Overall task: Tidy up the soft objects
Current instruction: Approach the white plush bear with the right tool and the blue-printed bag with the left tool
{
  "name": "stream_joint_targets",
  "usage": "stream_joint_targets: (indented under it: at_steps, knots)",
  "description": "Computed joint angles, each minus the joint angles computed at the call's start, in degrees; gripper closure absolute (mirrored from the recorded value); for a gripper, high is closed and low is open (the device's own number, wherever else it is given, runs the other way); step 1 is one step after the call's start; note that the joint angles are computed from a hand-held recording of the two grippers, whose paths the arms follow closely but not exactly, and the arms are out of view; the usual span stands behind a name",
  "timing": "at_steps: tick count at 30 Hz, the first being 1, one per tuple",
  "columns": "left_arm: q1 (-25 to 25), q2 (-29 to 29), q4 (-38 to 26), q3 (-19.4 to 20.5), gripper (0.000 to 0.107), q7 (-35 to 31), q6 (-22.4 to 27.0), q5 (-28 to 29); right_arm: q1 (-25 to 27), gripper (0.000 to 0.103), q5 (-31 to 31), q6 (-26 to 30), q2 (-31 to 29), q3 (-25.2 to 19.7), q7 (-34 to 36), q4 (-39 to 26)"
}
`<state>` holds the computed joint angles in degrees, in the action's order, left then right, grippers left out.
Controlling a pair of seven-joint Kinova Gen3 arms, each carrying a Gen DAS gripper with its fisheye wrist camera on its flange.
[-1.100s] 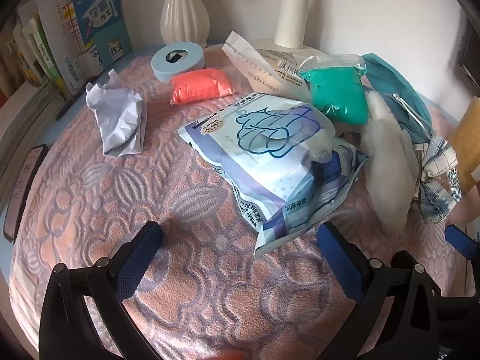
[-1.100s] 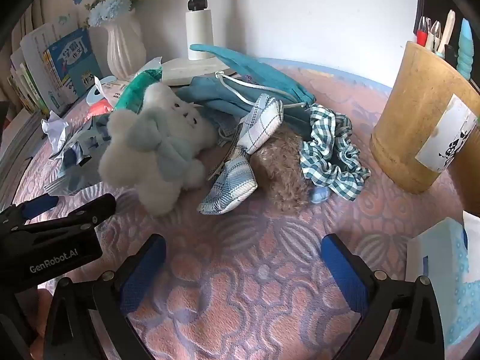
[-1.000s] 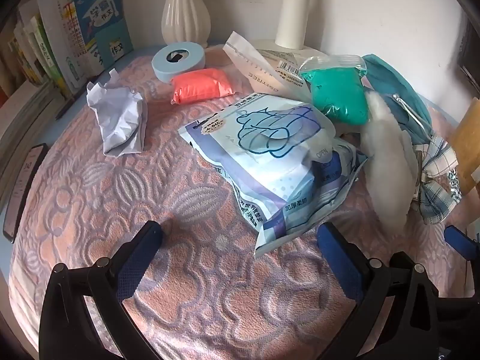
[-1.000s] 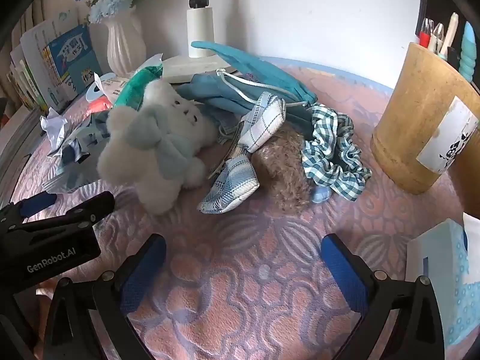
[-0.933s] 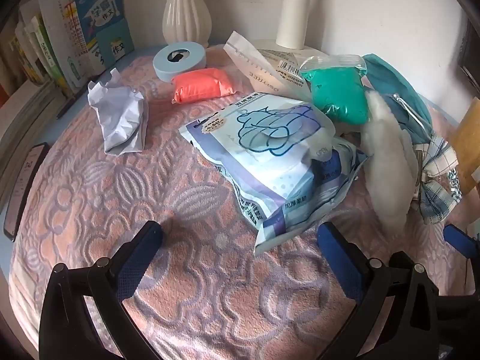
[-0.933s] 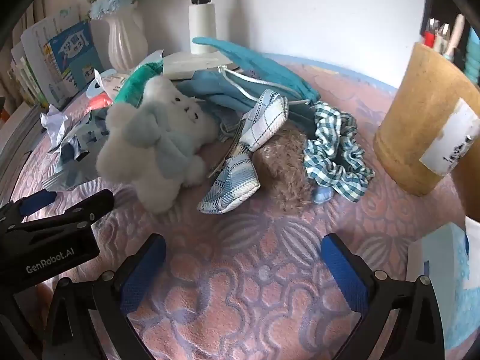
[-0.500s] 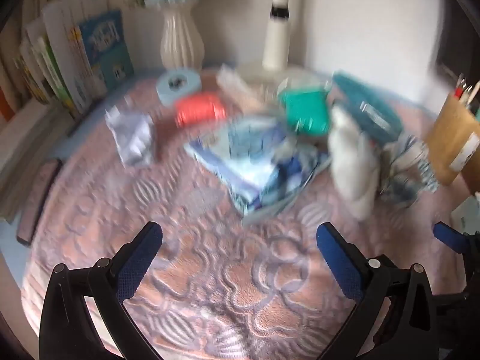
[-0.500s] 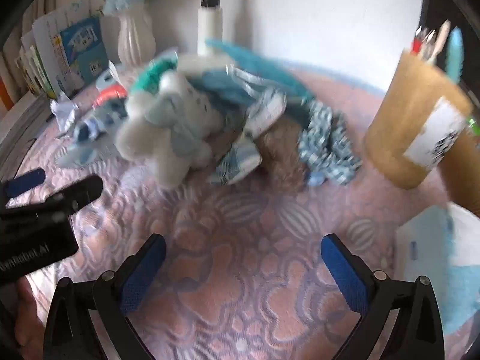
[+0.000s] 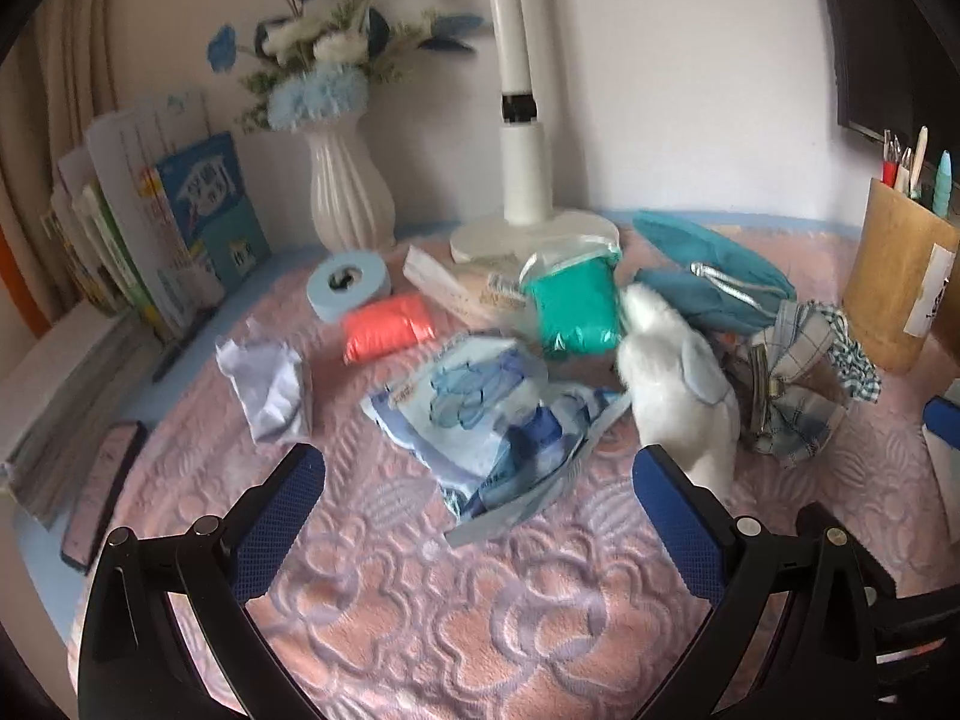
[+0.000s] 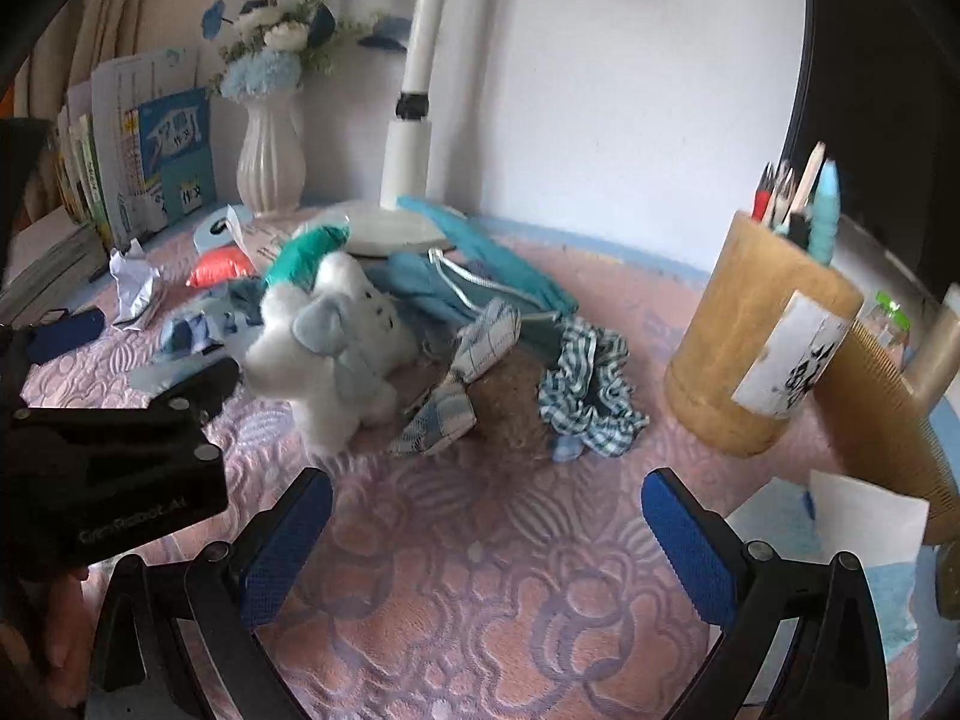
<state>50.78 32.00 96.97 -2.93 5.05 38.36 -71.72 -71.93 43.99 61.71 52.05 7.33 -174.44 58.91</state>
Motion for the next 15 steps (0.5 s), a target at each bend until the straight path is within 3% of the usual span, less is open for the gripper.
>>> stream_joint_targets:
  at_steps: [5,15]
  knots:
    - [1.2,1.2,0.7,-0.8,0.005,3.2,0.5,-2.4,3.2,0.000,-3.7,-1.6,-0.4,-1.3,0.5,0.1]
    - [1.7,2.0,2.2,0.3,0.005,7.7,1.7,-7.3,2.9,0.000,-2.9,-4.7,-1.4,-0.3,-2.6,3.7]
